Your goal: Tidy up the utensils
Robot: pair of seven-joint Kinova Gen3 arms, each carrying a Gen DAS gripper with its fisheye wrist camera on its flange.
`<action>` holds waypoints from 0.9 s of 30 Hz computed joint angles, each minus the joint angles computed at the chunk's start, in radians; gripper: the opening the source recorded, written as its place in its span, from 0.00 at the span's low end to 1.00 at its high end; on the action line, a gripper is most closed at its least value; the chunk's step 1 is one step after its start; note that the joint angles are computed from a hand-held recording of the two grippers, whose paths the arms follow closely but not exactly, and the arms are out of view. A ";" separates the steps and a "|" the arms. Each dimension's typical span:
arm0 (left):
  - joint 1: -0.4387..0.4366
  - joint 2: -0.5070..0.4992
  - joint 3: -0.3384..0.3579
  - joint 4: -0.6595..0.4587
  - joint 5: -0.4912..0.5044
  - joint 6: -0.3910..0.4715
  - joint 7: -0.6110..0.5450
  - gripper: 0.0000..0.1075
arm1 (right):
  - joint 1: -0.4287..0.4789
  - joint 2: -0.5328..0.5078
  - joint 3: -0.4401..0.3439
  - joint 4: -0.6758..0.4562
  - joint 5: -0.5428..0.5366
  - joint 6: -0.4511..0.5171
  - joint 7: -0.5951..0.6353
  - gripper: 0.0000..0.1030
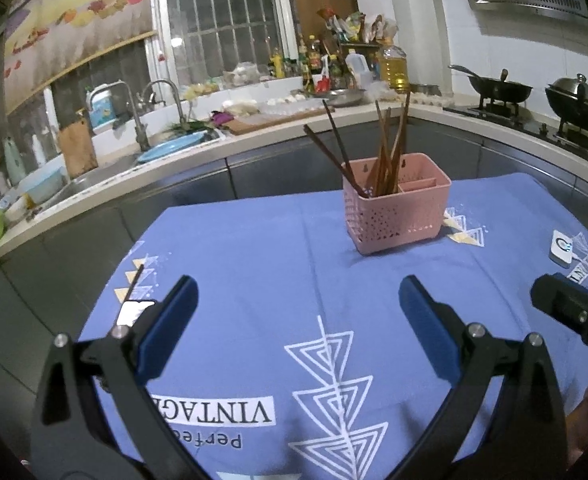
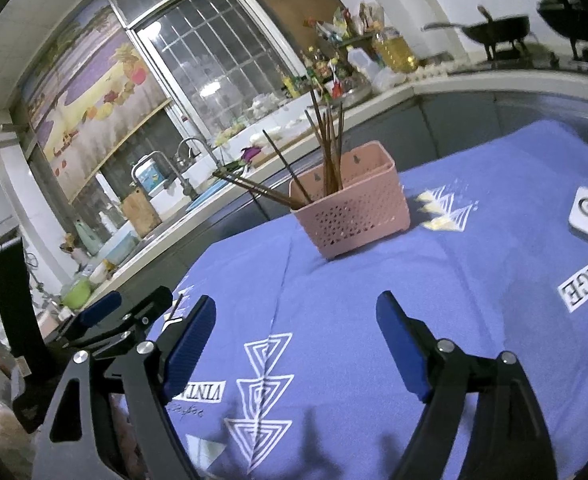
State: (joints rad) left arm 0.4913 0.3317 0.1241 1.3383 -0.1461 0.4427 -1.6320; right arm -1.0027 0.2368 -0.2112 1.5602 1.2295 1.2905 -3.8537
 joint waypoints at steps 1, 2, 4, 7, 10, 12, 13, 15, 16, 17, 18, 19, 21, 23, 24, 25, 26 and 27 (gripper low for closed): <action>0.020 0.001 -0.020 -0.001 -0.020 0.000 0.021 0.90 | -0.004 0.004 0.000 -0.003 0.006 0.007 0.009 0.82; 0.046 0.004 -0.043 -0.002 -0.051 -0.002 0.045 0.90 | -0.007 0.008 0.000 -0.006 0.013 0.012 0.020 0.83; 0.061 0.004 -0.054 0.002 -0.079 -0.005 0.063 0.90 | -0.014 0.016 0.001 -0.015 0.024 0.020 0.047 0.83; 0.054 0.004 -0.043 0.003 -0.082 -0.004 0.069 0.90 | -0.024 0.027 0.005 -0.030 0.030 0.033 0.089 0.84; 0.059 0.005 -0.049 0.004 -0.094 -0.007 0.091 0.90 | -0.027 0.029 0.011 -0.035 0.034 0.029 0.107 0.85; 0.053 0.007 -0.044 0.002 -0.093 -0.001 0.093 0.90 | -0.027 0.026 0.014 -0.028 0.038 0.022 0.102 0.86; 0.047 0.009 -0.038 -0.002 -0.089 0.003 0.087 0.90 | -0.026 0.025 0.015 -0.025 0.039 0.018 0.099 0.86; 0.058 0.009 -0.050 0.000 -0.103 0.001 0.101 0.90 | -0.022 0.019 0.014 -0.013 0.043 0.006 0.084 0.86; 0.071 0.009 -0.065 0.003 -0.119 -0.005 0.119 0.90 | -0.017 0.015 0.013 -0.007 0.043 -0.003 0.076 0.86; 0.088 0.009 -0.083 0.008 -0.142 -0.014 0.141 0.90 | -0.012 0.011 0.012 0.000 0.044 -0.014 0.070 0.86; 0.097 0.009 -0.092 0.011 -0.157 -0.018 0.156 0.90 | -0.010 0.009 0.010 0.003 0.045 -0.019 0.065 0.86; 0.105 0.009 -0.101 0.013 -0.172 -0.022 0.171 0.90 | -0.009 0.008 0.009 0.008 0.048 -0.022 0.058 0.86; 0.093 0.007 -0.086 0.015 -0.172 -0.019 0.170 0.90 | -0.010 0.010 0.007 0.007 0.056 -0.016 0.047 0.86; 0.071 0.007 -0.063 0.005 -0.154 0.000 0.152 0.90 | -0.010 0.010 0.007 0.010 0.061 -0.011 0.038 0.86; 0.069 0.008 -0.060 0.000 -0.152 0.009 0.150 0.90 | -0.011 0.009 0.006 0.013 0.063 -0.009 0.033 0.86; 0.074 0.010 -0.062 -0.005 -0.158 0.018 0.152 0.90 | -0.010 0.007 0.005 0.018 0.066 -0.010 0.026 0.86; 0.089 0.012 -0.076 -0.006 -0.177 0.020 0.163 0.90 | -0.009 0.006 0.004 0.021 0.067 -0.010 0.022 0.86; 0.100 0.012 -0.086 -0.003 -0.195 0.016 0.174 0.90 | -0.009 0.006 0.002 0.021 0.068 -0.009 0.021 0.86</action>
State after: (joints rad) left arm 0.5914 0.3437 0.0384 1.3356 -0.3407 0.4590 -1.4583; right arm -1.0113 0.2428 -0.2091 1.5814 1.2977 1.2810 -3.8322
